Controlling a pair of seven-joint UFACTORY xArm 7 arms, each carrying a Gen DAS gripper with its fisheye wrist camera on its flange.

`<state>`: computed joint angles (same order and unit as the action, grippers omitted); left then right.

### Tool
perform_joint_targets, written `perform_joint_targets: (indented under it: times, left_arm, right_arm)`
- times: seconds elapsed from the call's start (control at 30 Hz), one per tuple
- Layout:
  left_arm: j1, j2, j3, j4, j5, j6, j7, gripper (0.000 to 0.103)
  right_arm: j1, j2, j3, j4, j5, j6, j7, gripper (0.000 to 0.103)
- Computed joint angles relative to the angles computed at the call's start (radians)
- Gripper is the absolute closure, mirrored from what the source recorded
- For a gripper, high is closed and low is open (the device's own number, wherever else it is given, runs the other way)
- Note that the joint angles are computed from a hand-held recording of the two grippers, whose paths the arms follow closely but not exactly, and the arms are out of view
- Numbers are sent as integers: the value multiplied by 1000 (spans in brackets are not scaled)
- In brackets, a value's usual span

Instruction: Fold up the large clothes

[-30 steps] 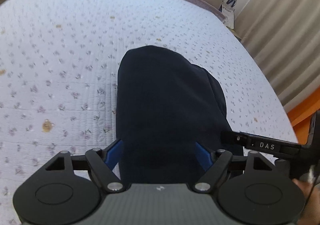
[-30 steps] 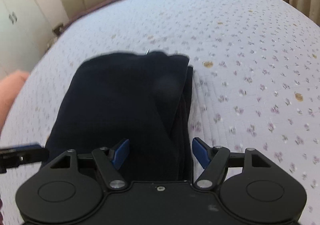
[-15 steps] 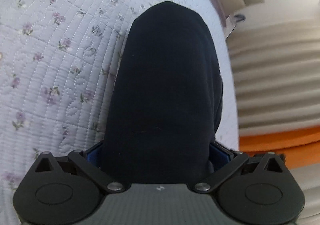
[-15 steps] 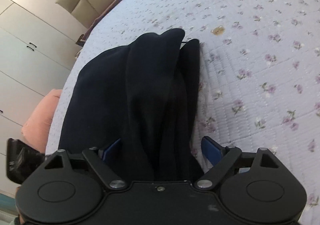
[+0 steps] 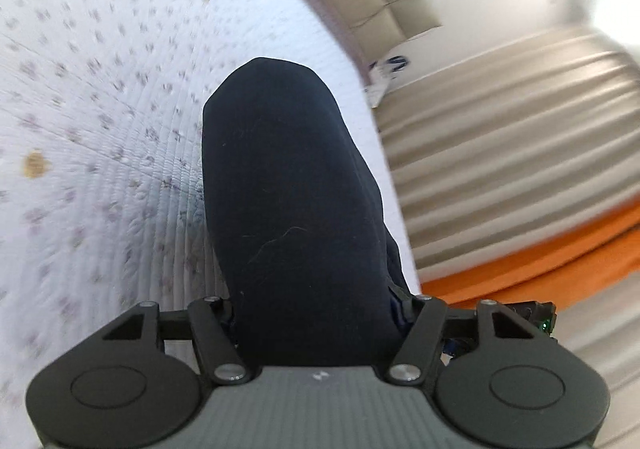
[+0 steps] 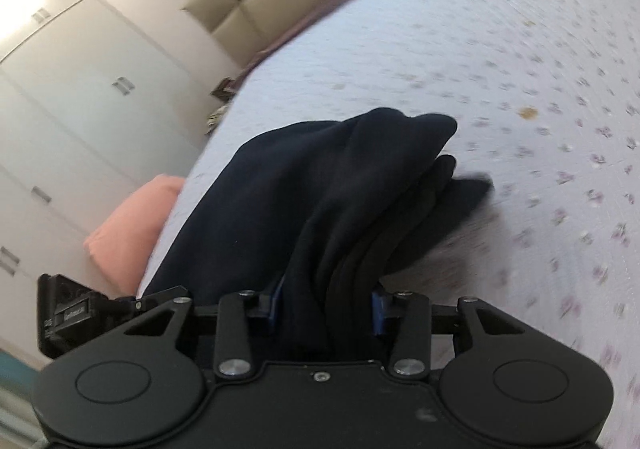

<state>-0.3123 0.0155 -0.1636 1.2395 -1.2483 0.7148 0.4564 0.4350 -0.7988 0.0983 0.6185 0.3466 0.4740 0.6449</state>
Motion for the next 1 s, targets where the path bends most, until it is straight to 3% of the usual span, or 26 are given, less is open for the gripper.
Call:
perform_joint_targets:
  times: [0.2, 0.37, 0.4, 0.47, 0.5, 0.53, 0.57, 0.7, 0.8, 0.83, 0.9, 0.93, 0.97, 1.0]
  left_arm:
    - [30, -281, 92, -237, 55, 141, -12, 38]
    - [27, -411, 140, -447, 115, 131, -44, 32]
    - [29, -420, 142, -493, 127, 117, -68, 26]
    - [39, -433, 130, -577, 149, 73, -96, 19]
    - [15, -459, 167, -619, 101, 65, -77, 20]
    - [0, -486, 194, -641, 83, 60, -94, 20]
    - [27, -515, 180, -646, 107, 66, -126, 21]
    - [57, -628, 155, -625, 308, 15, -198, 25]
    - [-5, -646, 188, -573, 335, 4, -142, 25]
    - [-41, -644, 204, -557, 325, 2, -104, 26]
    - [-108, -664, 238, -561, 292, 39, -27, 40]
    - [-134, -661, 249, -560, 286, 75, 6, 45]
    - [-143, -642, 236, -556, 312, 109, 17, 59]
    - [-138, -630, 207, -561, 357, 129, 14, 73]
  right_arm:
    - [-12, -12, 201, 68, -39, 56, 229, 52]
    - [24, 76, 309, 34, -62, 33, 407, 51]
    - [34, 112, 315, 28, -64, 30, 430, 49]
    - [38, 154, 333, 19, -70, 42, 511, 28]
    - [47, 145, 326, 15, -74, 38, 536, 28]
    - [48, 142, 314, 36, -91, 72, 552, 27]
    - [45, 138, 307, 73, -122, 133, 565, 25]
    - [-19, 167, 360, 305, -335, 419, 564, 22]
    - [-78, 300, 432, 470, -506, 463, 513, 23]
    - [-83, 338, 447, 494, -567, 458, 483, 30]
    - [-86, 464, 474, 552, -655, 418, 456, 59]
    - [-73, 517, 464, 559, -673, 402, 441, 89]
    - [-77, 582, 475, 580, -715, 427, 428, 103]
    - [-76, 605, 470, 564, -760, 424, 432, 103]
